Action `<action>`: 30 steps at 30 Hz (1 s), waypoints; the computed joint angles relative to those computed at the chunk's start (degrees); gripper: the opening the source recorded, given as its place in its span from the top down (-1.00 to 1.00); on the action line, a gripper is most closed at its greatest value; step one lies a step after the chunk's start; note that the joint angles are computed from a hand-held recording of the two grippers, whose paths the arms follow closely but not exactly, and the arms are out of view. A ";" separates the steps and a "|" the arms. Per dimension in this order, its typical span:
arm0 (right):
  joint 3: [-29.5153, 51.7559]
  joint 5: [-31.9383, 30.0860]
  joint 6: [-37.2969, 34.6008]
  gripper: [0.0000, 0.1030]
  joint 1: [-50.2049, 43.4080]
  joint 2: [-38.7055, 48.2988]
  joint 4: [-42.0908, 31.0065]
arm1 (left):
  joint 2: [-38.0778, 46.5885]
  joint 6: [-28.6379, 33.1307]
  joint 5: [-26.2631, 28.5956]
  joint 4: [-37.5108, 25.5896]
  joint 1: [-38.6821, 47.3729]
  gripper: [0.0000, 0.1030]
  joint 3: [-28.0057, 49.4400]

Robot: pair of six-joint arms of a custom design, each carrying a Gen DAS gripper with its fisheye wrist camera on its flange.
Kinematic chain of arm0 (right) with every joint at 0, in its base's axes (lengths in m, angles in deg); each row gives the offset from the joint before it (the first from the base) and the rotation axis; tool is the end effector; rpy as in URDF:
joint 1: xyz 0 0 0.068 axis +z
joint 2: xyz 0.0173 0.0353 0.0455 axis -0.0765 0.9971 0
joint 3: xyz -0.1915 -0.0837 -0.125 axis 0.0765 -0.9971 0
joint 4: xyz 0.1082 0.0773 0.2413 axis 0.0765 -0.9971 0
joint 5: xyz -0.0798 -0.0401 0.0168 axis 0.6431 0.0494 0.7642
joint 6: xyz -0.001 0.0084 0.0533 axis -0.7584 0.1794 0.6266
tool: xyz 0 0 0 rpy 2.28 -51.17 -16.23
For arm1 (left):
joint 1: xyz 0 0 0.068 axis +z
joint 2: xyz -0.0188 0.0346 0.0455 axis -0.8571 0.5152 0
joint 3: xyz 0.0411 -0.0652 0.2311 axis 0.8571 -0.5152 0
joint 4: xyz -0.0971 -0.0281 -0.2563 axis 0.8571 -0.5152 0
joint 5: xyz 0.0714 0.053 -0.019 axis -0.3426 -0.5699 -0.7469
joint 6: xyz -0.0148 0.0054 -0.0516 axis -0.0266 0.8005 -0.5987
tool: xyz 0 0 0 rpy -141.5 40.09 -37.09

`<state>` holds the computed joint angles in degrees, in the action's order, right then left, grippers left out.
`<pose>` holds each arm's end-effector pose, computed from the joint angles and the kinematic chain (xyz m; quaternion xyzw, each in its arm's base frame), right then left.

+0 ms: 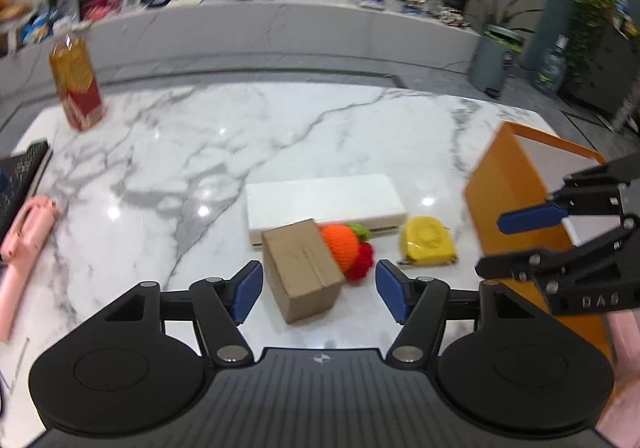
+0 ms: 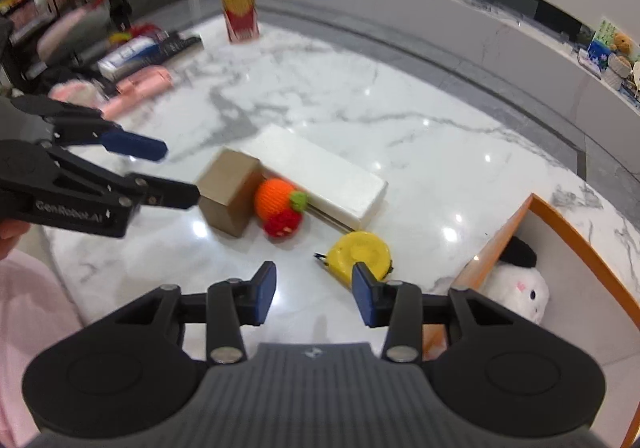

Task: Organize objects
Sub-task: 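Grasp the yellow tape measure with the right gripper while the left grasps the cardboard box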

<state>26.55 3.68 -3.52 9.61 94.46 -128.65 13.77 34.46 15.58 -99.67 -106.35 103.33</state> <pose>0.2283 0.0633 0.2140 -0.2764 0.9139 0.0770 0.2872 0.2515 -0.2638 0.1844 0.1684 0.9264 -0.1196 0.3147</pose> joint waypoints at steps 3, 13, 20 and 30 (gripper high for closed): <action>5.43 4.17 -0.26 -0.05 1.81 9.58 -0.29 | 4.23 -0.56 1.79 -0.04 1.69 -0.46 2.86; 23.77 10.80 -12.07 -0.35 4.49 34.09 -5.52 | 13.80 -0.93 3.45 -4.89 3.41 -0.47 12.97; 29.62 12.66 -15.89 -0.21 4.83 41.80 -7.48 | 16.61 0.60 3.60 -8.06 4.03 -0.27 16.01; 29.13 11.14 -16.14 -0.05 4.55 41.16 -8.95 | 14.69 -0.41 4.93 -7.52 4.83 -0.19 13.73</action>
<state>55.68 14.82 -19.66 14.16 135.62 -137.60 28.46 34.06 20.50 -107.19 -101.52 117.06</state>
